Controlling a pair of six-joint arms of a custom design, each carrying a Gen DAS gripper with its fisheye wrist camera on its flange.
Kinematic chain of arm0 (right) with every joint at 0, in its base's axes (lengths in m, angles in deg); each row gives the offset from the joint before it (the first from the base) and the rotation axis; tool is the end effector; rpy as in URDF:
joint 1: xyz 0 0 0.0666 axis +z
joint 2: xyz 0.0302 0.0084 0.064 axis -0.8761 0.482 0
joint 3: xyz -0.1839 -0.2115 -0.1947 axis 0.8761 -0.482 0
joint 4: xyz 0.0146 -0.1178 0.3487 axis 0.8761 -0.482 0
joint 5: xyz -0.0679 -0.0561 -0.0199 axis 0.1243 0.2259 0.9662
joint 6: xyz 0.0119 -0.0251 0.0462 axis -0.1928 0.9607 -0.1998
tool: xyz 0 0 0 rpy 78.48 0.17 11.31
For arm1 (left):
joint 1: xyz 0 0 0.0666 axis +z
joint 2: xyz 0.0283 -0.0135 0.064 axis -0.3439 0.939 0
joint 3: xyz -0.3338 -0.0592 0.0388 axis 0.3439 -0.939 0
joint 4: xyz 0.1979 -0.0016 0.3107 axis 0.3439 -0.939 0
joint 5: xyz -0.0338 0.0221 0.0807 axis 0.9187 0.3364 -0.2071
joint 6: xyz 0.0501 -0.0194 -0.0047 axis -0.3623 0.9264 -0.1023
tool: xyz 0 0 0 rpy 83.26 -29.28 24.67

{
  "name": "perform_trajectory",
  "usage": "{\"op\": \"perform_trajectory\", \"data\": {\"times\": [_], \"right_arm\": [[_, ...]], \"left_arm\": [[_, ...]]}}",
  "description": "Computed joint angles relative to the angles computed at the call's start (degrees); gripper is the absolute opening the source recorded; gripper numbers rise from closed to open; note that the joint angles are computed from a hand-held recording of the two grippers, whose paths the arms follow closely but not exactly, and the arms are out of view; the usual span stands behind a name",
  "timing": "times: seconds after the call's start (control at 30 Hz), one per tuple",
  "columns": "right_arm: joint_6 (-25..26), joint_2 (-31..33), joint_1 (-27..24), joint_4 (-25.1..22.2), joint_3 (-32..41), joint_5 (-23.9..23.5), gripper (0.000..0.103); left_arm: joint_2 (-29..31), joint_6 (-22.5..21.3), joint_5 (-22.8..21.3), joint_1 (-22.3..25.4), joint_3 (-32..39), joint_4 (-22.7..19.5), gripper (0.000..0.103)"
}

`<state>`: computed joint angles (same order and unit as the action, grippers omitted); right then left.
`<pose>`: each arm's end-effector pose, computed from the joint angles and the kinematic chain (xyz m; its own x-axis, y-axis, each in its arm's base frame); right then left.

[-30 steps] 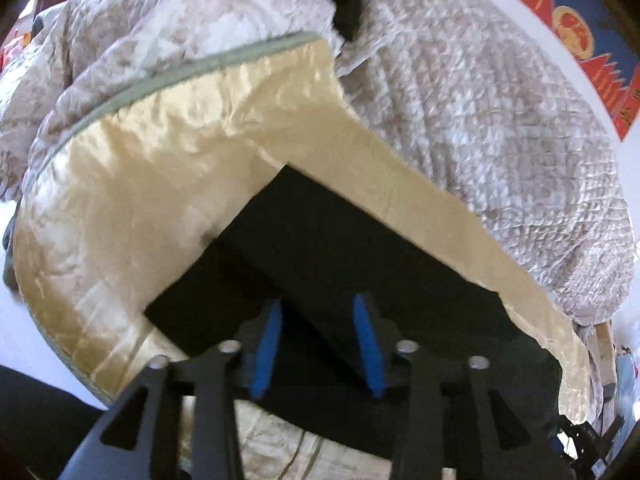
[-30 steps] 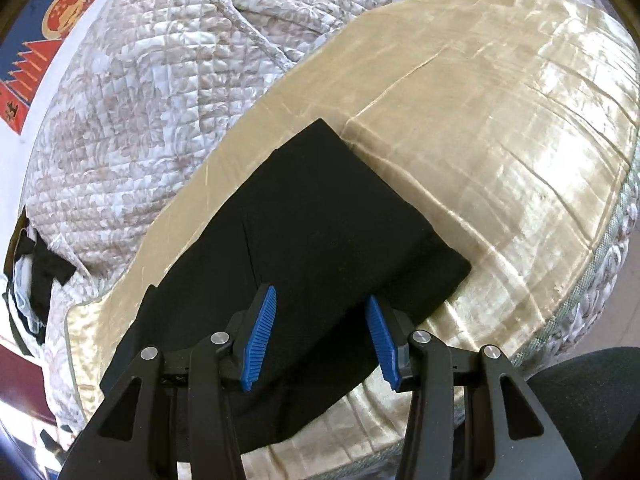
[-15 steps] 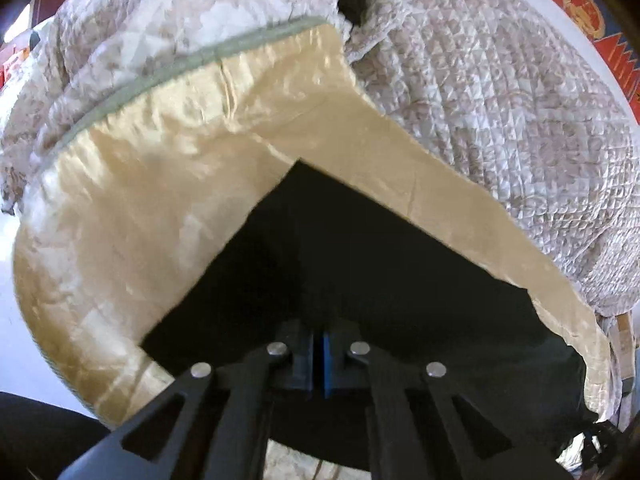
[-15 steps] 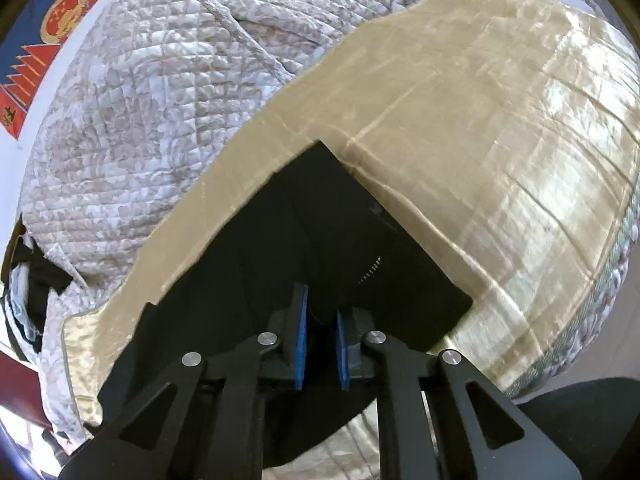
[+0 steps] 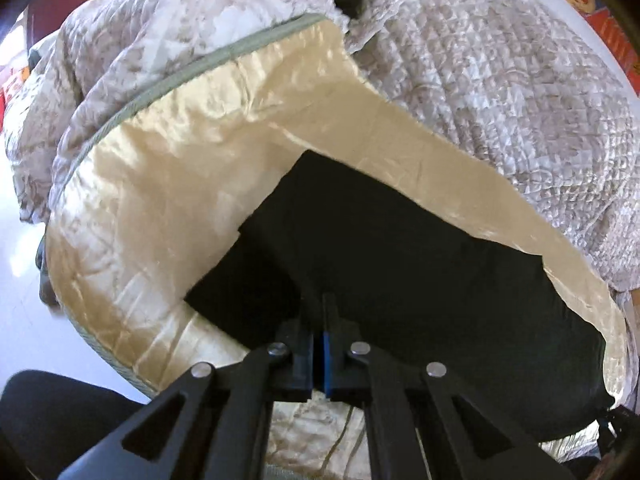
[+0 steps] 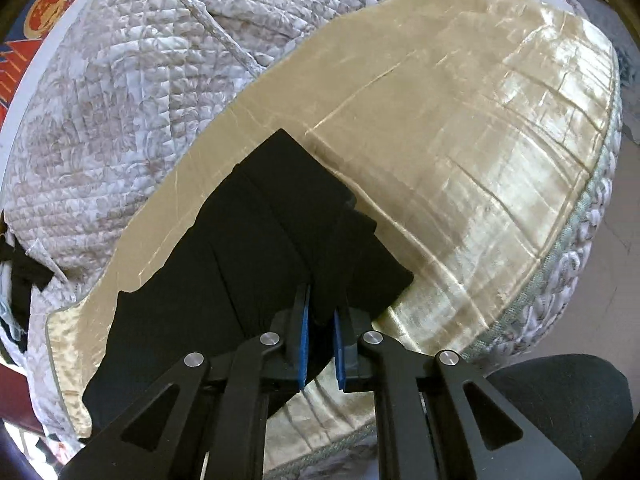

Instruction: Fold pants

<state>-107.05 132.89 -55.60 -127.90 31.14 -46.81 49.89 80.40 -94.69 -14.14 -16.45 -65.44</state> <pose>0.4708 0.0504 0.3882 -0.8730 0.3583 -0.3309 0.2635 0.9174 0.2982 0.2578 0.0333 0.2779 -0.4909 -0.6723 -0.5541 -0.6685 0.6985 -0.2554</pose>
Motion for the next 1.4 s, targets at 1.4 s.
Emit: {"op": "perform_trajectory", "data": {"times": [1.4], "right_arm": [[25.0,8.1,10.4,2.5,4.4,3.2,0.042]], "left_arm": [[18.4,-13.2,0.8,-3.2,10.6,4.4,0.039]]}}
